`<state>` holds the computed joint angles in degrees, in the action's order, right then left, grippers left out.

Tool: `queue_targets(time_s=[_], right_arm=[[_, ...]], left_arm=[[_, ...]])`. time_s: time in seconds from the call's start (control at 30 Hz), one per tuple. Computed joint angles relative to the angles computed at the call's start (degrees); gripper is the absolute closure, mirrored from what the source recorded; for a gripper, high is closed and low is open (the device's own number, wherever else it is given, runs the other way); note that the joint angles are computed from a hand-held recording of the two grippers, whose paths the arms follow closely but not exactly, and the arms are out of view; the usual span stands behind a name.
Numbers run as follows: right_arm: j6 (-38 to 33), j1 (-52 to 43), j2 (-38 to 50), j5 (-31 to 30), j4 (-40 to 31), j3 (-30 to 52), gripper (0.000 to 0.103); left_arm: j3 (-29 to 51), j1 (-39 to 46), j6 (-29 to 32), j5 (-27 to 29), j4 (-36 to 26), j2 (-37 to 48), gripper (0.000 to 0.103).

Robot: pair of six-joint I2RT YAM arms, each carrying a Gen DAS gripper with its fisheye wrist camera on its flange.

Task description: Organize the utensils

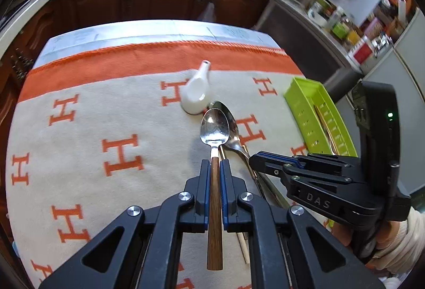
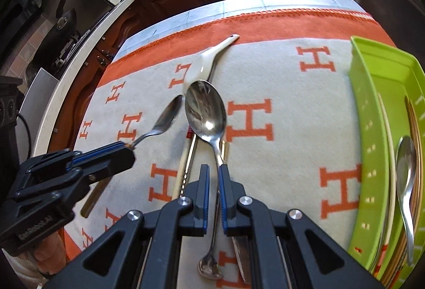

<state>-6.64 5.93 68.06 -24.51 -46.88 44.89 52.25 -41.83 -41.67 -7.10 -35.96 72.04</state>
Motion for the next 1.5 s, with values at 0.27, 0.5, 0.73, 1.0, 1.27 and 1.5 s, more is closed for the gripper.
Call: queue_targets(time_s=[0.27, 0.5, 0.73, 1.0, 1.27, 1.5], right_arm=[[-1.12, 2.99, 5.36, 1.89, 2.16, 3.01, 0.078], [-4.78, 3.95, 1.48, 5.61, 0.48, 0.89, 0.078], [-5.72, 4.55, -0.9, 7.38, 1.59, -2.31, 0.093], [-6.18, 1.35, -5.71, 5.45, 0.44, -3.23, 0.094], [-7.06, 2.64, -6.43, 8.11, 0.84, -4.94, 0.094], [-6.61, 3.46, -6.43, 8.84, 0.16, -4.68, 0.094]], left_arm=[[-1.68, 1.81, -2.9, -2.72, -2.8, -6.07, 0.099], [-2.04, 1.13, -5.48, -4.89, -3.77, -7.76, 0.099], [-2.75, -0.15, -6.97, -5.29, -3.33, -7.78, 0.099], [-2.27, -2.25, -7.96, -7.01, -4.11, -8.53, 0.103], [-3.3, -3.41, -8.82, -6.72, -3.94, -8.24, 0.102], [-7.62, -0.46, -9.24, 2.21, -1.16, -8.45, 0.078]])
